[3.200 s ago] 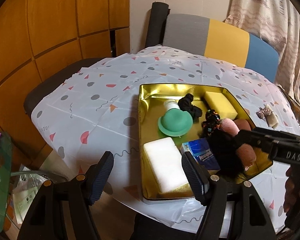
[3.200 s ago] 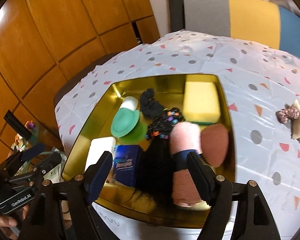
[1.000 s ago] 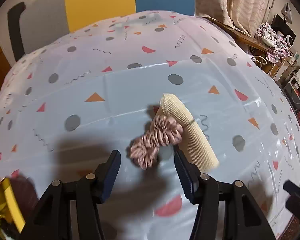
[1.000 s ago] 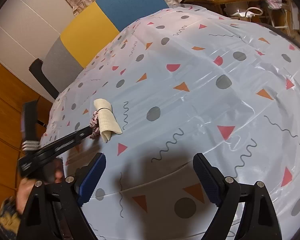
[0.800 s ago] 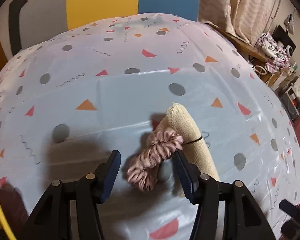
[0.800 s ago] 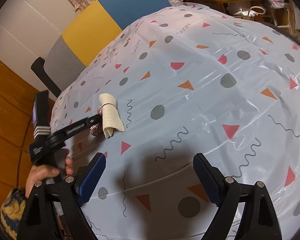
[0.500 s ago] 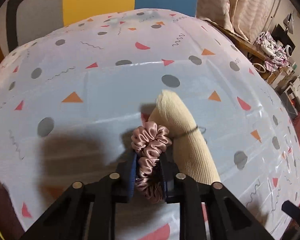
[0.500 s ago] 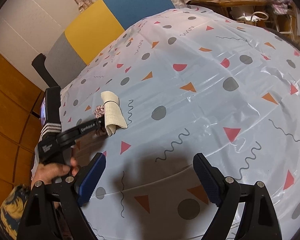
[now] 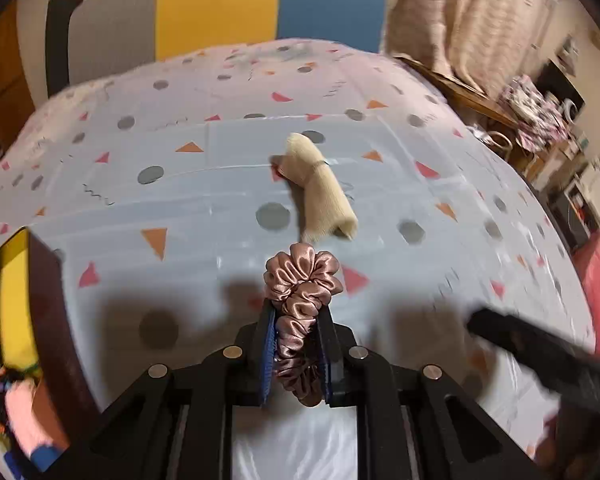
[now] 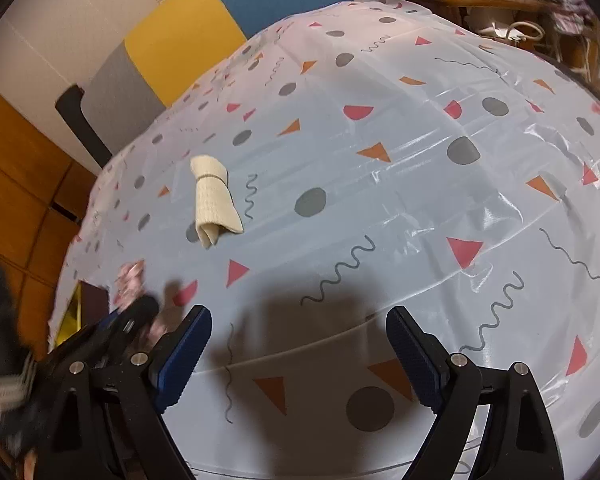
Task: Organize soft objects
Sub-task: 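Grasp the beige knit roll with the right tool while the left tool holds the scrunchie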
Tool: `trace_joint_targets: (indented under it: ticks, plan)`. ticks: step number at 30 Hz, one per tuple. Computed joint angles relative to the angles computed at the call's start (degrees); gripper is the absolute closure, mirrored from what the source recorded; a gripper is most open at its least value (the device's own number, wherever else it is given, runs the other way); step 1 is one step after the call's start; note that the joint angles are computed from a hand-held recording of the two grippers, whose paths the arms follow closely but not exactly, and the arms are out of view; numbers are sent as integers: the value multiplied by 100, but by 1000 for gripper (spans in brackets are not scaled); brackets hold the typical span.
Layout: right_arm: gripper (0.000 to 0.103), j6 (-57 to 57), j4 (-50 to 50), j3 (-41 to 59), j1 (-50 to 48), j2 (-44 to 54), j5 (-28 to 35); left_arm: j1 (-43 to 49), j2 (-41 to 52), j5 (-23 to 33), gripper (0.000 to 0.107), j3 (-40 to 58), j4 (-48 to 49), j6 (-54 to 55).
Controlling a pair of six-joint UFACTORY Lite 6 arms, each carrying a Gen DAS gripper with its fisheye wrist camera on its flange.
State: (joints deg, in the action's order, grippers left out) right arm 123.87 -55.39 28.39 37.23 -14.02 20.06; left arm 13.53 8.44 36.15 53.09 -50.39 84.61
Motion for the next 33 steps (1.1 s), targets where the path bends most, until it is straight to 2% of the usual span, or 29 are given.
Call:
trace_joint_targets:
  ticks: [4, 9, 12, 15, 23, 26, 30, 33]
  plan:
    - [13, -619, 477, 231, 9, 451, 28, 719, -972, 240, 90, -1146, -319, 1248]
    - [14, -973, 654, 509, 186, 826, 285, 1585, -1577, 398, 90, -2376, -728, 3011]
    - [14, -1046, 660, 638, 286, 1013, 405, 1822, -1493, 264, 90, -2727, -911, 3607]
    - [15, -1073, 614, 701, 321, 1133, 425, 2223, -1456, 453, 90, -2990, -1419, 4571]
    - [26, -809, 96, 703, 267, 1077, 110, 2698, -962, 866, 90, -3003, -1849, 5597]
    - [34, -1761, 519, 1216, 40, 1405, 16, 2815, -833, 977, 90, -2931, -1800, 5653]
    - [35, -3471, 1232, 2527, -486, 2359, 17, 2928, -756, 1093, 90, -2894, -1740, 5690]
    - [35, -5004, 2150, 3838, -877, 3361, 14, 3009, -633, 1184, 90, -2817, -1647, 5642]
